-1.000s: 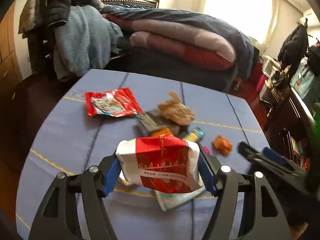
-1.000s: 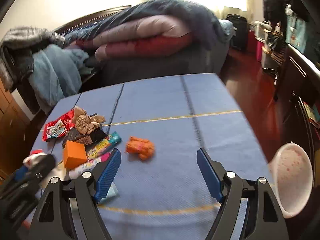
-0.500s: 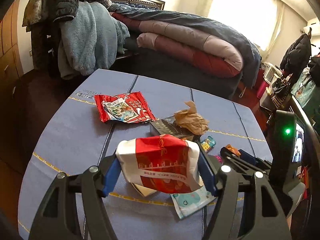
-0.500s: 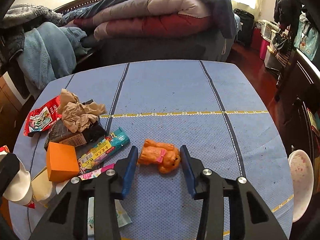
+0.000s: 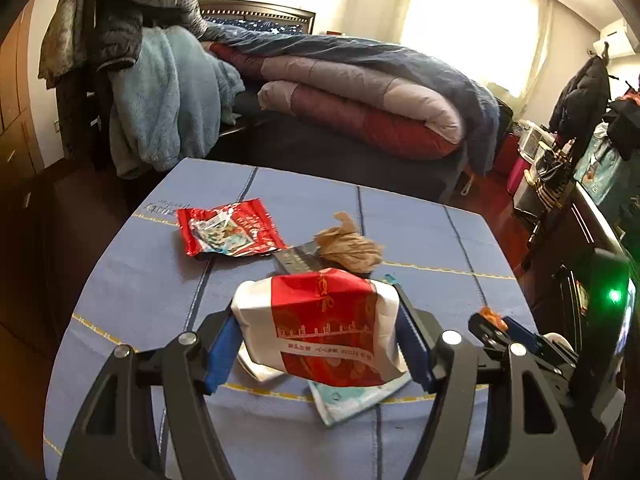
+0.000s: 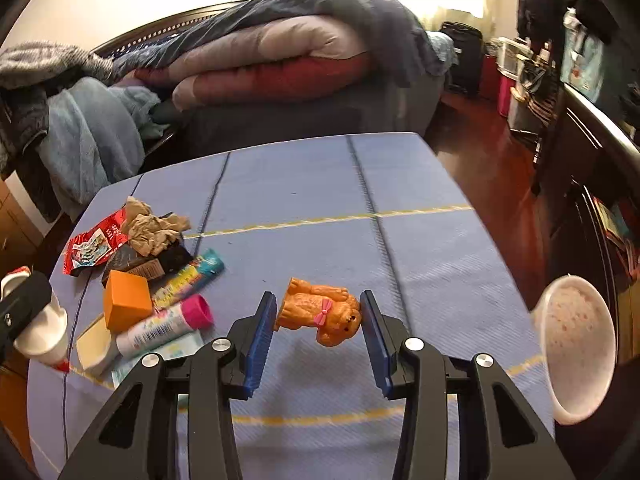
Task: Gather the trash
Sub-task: 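Carry both items over the wastebasket and open both tools to drop them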
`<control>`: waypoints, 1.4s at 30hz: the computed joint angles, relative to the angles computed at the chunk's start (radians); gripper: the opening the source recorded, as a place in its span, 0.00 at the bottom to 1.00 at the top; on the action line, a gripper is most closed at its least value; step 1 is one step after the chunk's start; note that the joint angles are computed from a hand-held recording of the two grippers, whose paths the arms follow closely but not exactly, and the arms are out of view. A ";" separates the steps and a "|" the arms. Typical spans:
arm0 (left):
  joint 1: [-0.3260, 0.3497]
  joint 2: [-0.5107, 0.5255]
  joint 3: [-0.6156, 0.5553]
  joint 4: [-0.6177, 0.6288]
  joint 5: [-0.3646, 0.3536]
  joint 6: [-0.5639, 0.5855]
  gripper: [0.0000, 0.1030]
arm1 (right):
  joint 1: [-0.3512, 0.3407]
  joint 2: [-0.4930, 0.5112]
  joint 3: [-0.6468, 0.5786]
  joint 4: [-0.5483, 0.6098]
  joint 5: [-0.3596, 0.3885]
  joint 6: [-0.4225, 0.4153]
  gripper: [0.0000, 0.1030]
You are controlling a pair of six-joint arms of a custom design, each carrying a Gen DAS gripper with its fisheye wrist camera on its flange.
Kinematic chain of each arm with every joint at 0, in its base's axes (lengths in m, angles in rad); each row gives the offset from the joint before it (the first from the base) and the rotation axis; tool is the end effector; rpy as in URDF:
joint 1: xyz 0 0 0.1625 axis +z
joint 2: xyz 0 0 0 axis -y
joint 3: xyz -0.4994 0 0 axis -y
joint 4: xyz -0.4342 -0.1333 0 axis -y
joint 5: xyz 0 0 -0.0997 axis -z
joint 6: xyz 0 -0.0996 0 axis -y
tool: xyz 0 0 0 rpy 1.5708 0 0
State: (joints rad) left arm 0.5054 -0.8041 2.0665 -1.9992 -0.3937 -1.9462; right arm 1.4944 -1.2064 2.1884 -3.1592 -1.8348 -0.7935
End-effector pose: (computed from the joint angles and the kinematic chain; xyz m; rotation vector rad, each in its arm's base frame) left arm -0.3433 -0.4474 0.0089 -0.3101 2.0117 -1.2439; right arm 0.0646 -0.5624 0.2458 0.8085 -2.4641 0.5902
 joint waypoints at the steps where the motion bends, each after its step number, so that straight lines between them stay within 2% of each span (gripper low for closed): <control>1: -0.002 0.003 -0.005 0.004 0.001 0.004 0.67 | -0.009 -0.017 0.003 0.010 0.008 0.002 0.42; 12: -0.034 0.070 -0.098 -0.003 0.032 0.130 0.67 | -0.089 -0.158 0.035 0.046 0.089 -0.012 0.42; 18: -0.047 0.121 -0.150 -0.080 0.049 0.262 0.67 | -0.135 -0.221 0.039 0.055 0.130 -0.014 0.42; 24: -0.048 0.206 -0.215 -0.297 0.062 0.531 0.67 | -0.185 -0.259 0.026 0.040 0.153 -0.005 0.42; 31: -0.036 0.325 -0.322 -0.591 0.031 0.888 0.67 | -0.252 -0.288 -0.012 0.032 0.172 0.023 0.42; 42: -0.020 0.489 -0.520 -0.797 -0.052 1.241 0.67 | -0.338 -0.298 -0.076 0.018 0.181 0.073 0.42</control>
State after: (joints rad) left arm 0.4856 -0.3155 1.5468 -2.7959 -0.4459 -0.7053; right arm 1.1567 -1.5045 2.1124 -3.1417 -1.6537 -0.7207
